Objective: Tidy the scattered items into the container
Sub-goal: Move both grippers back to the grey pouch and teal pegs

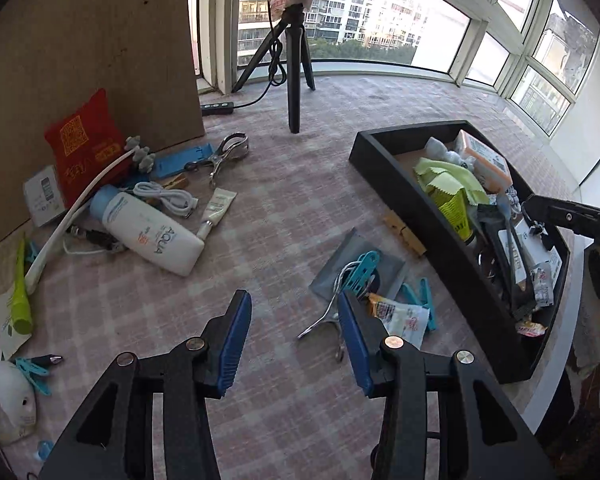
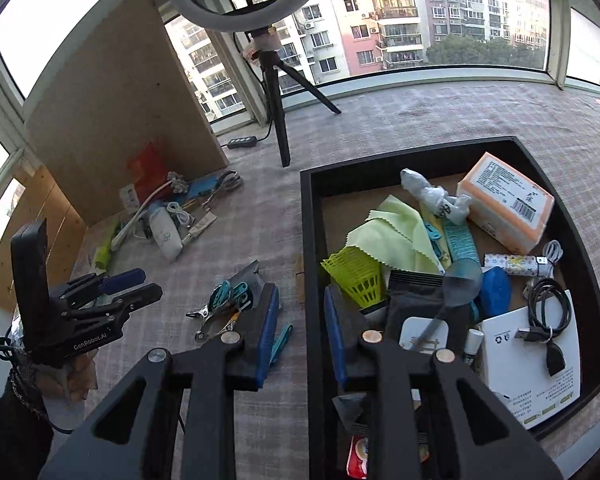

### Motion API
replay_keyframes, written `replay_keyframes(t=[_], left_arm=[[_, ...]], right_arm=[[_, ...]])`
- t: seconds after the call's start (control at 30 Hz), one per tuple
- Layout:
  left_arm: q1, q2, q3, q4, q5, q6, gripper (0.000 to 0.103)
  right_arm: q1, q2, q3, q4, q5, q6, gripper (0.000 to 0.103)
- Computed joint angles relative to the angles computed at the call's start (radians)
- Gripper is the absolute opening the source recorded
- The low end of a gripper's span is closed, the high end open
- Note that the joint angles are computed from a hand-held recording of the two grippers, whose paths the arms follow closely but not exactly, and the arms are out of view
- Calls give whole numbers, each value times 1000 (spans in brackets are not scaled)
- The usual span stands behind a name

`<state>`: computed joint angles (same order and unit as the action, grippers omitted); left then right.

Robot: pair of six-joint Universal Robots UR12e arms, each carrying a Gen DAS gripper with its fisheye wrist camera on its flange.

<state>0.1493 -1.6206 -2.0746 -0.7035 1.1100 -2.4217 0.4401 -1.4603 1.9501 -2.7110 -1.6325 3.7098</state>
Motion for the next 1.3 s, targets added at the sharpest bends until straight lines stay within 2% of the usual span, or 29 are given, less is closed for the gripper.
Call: replay_keyframes(t=[0.13,0.23,0.37,0.53,0.97,1.13,1.3], left_arm=[[20,-8,-6,-32,10,53,41],[16,-14,-9,-45,11,83,43],[-15,-21,-13,-41,29,146,48],[-45,-29,-14,-21,46,207,48],[-75,-59,6,-44,88,235,48],[-58,-48,9,-71,49,218,48],[-48,-24,2,-157,7,270,48]], right_arm=[[14,34,-31,20,38,-22,24],[18,47,-43,31,55,-25,24],[19,54,-48,38,71,-15,24],[19,55,-45,42,77,-5,24],[13,65,-47,39,105,11,24],[14,68,-47,47,129,-6,24],[18,83,-42,68,178,0,24]])
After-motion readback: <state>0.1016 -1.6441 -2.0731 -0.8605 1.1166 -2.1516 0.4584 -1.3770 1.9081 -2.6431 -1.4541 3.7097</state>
